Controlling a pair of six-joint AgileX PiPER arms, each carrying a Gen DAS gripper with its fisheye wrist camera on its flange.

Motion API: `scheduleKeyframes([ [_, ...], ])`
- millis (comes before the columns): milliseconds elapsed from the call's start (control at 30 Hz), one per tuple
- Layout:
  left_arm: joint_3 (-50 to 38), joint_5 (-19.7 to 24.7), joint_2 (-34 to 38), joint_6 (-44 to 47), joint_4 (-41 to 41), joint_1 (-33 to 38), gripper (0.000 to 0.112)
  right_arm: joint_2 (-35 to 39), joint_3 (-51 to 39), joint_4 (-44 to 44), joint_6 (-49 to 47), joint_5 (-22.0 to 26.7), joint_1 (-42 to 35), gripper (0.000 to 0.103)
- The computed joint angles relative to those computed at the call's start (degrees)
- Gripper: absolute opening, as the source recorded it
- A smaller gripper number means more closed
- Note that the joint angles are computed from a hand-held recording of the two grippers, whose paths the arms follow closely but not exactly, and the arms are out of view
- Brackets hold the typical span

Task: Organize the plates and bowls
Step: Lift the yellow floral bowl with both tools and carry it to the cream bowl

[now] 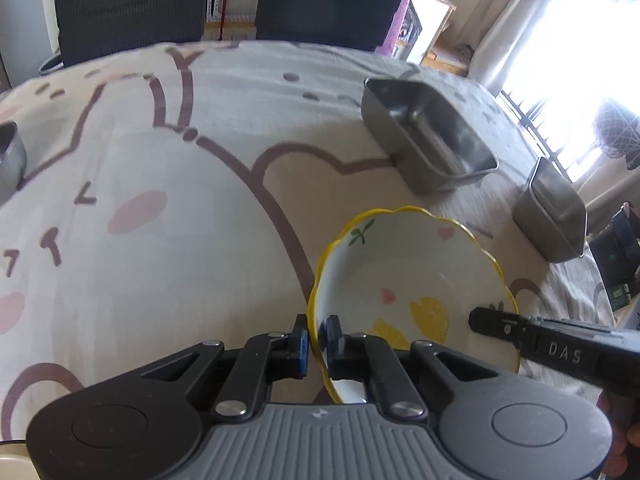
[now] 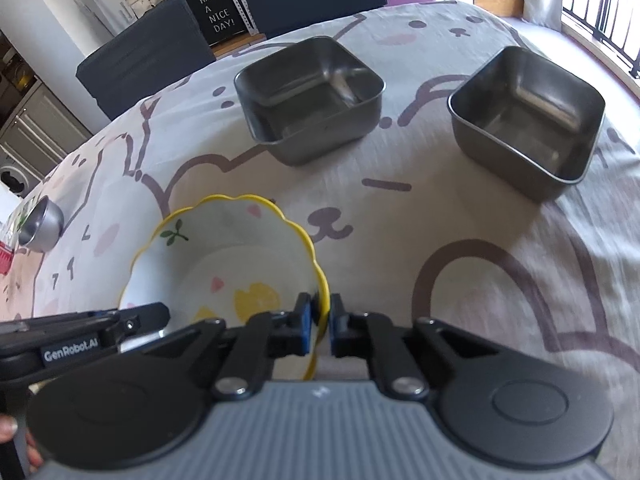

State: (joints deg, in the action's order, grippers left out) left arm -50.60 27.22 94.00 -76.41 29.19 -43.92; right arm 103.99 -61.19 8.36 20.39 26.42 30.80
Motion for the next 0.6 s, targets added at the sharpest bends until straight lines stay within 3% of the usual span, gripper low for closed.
scheduleKeyframes([
  [167, 1.74, 1.08, -4.38, -6.56, 5.83, -1.83, 0.008, -3.7, 1.89, -1.72, 0.84, -1.05, 0.8, 0.011],
  [300, 2.82, 4.57, -8.86, -10.31, 9.29, -4.1, 0.007, -7.1, 3.26, -3.56, 3.04, -1.98, 1.91, 0.01],
  [600, 5.24, 17.95, -21.01, -15.64, 12.12, -11.73, 0.007, -14.37, 4.01, -11.15, 13.18, -1.94, 8.64, 0.009],
])
